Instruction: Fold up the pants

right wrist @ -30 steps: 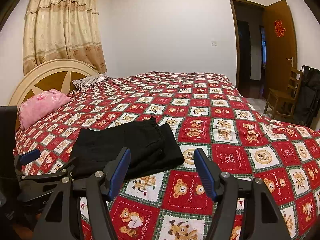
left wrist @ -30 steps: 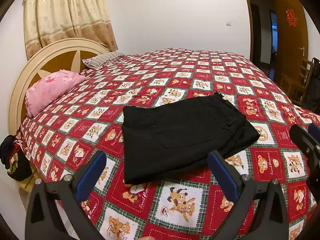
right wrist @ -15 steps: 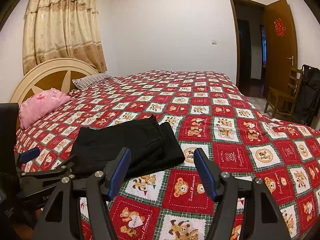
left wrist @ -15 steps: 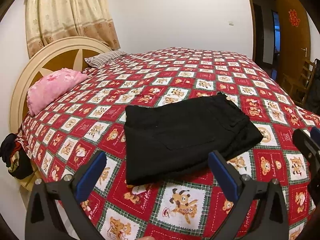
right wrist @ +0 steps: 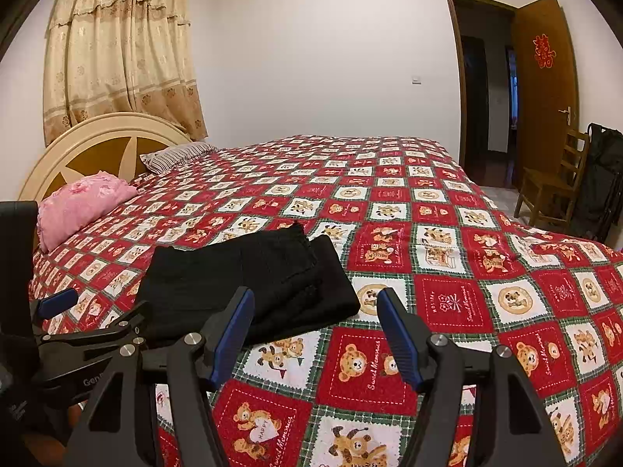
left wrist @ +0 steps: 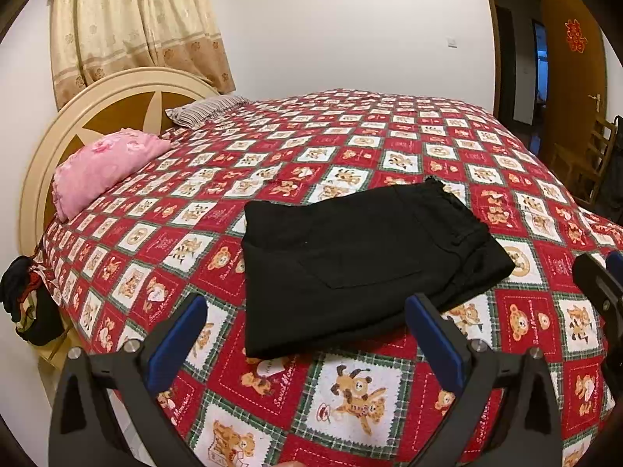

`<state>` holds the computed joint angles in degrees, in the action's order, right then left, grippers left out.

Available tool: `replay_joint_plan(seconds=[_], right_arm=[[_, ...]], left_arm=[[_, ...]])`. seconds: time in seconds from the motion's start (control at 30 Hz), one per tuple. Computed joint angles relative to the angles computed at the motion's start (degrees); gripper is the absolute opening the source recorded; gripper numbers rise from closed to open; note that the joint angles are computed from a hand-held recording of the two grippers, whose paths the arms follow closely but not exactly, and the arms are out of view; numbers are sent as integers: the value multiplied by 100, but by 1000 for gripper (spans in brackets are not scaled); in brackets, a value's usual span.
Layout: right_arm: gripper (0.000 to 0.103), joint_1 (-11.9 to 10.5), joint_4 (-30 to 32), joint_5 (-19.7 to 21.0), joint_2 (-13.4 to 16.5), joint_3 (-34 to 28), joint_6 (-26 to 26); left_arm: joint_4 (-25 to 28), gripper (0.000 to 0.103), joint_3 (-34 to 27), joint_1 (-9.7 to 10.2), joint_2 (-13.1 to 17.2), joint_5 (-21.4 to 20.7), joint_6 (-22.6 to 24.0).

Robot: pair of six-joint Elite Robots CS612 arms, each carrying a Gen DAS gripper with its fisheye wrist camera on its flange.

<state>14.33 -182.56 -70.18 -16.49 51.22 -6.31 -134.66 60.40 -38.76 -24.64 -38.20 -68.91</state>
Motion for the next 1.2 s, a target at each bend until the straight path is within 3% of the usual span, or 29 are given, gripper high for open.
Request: replay_joint_plan(seconds=[0.97,1.2], right_arm=[[67,11,48,-21,4,6,15],[67,18,101,-38,14,-7,11]], left_arm=[[74,103,-12,26,4,-97,-46],[-353,103,79,61,-13,-299,32]])
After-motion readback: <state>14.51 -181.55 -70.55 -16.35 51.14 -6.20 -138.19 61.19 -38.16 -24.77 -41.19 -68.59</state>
